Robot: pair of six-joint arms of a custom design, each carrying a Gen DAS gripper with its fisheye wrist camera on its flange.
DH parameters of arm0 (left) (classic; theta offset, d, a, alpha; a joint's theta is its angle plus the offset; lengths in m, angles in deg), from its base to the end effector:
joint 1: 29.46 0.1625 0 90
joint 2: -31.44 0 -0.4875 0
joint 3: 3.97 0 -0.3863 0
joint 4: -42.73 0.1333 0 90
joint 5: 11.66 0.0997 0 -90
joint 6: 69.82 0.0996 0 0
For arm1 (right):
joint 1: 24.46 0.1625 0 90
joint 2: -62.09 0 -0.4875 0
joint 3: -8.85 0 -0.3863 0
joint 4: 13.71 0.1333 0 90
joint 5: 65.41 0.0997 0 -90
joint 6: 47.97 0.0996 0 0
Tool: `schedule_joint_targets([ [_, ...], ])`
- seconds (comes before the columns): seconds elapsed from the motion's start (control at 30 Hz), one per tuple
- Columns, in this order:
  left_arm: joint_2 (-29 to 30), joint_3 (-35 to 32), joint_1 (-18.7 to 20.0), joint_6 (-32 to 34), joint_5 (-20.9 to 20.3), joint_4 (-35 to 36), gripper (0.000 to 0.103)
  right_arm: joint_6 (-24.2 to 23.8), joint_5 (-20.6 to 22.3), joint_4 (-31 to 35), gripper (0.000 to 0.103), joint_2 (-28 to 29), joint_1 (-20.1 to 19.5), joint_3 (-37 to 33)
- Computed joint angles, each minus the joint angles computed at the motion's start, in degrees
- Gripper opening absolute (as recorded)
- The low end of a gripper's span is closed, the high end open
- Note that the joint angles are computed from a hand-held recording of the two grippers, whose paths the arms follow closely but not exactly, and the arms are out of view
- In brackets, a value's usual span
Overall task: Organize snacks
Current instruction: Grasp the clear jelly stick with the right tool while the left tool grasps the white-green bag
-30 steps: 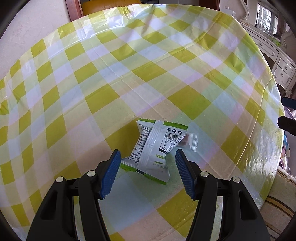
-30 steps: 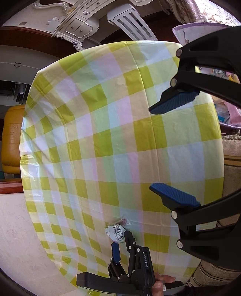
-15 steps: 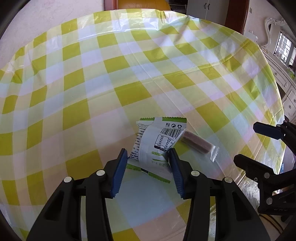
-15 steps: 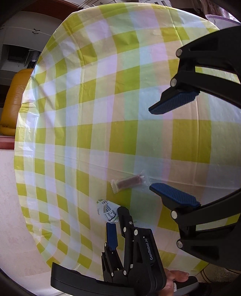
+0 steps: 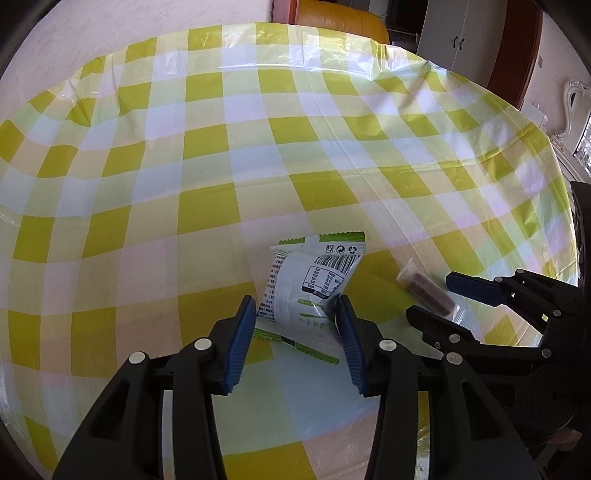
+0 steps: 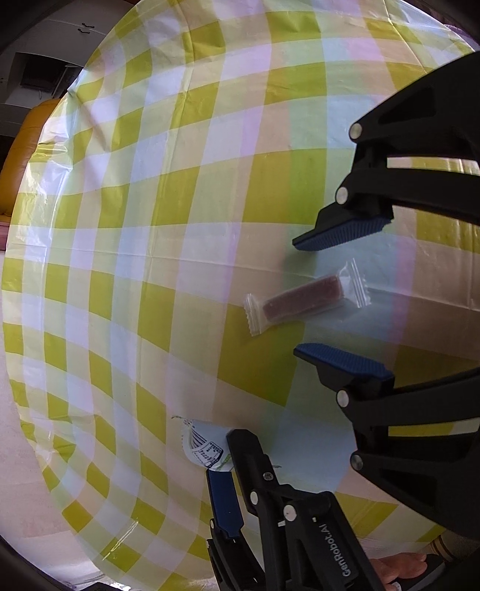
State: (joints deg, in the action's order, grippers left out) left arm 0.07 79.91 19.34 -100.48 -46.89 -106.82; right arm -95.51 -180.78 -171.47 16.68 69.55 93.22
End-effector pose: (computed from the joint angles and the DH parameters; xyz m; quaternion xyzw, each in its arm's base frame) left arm -0.3373 -0.7112 0.0650 0.0533 0.8851 -0.3135 0.3398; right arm 0.1445 -0.7651 0.2359 0.3617 -0.8747 0.1465 0.2875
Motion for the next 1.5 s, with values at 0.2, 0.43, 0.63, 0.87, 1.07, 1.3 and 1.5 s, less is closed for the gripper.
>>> schedule_joint_targets([
  [0.2,-0.06,0.45,-0.4,-0.37,-0.27,-0.51,0.044,-0.96,1.26,0.31,0.015,-0.13,0.29,0.71],
  [0.43,-0.19,1.0,-1.11,-4.02,-0.03,0.93,0.042,-0.54,-0.42,-2.06,0.013,-1.04,0.2,2.04],
  [0.63,0.44,0.58,-2.59,-5.27,-0.16,1.36,0.042,0.9,-1.64,-5.05,0.013,-3.63,-0.5,4.53],
  [0.87,2.08,-0.31,-4.71,-6.24,-3.17,2.14,0.015,2.7,-2.19,-7.38,0.013,-7.73,-1.98,7.99],
  [1.07,3.63,-1.75,-5.37,-3.04,-5.23,4.65,0.025,5.0,-2.11,-6.65,0.013,-10.67,-3.71,9.43],
  [1.3,3.48,-3.72,-4.64,10.85,-0.64,6.67,0.079,6.51,-1.35,-5.21,0.013,-13.72,-5.14,10.24],
  [1.5,3.81,-9.29,-0.39,13.63,-8.27,18.25,0.053,6.74,-1.61,-5.17,0.013,-16.52,-6.6,11.16],
])
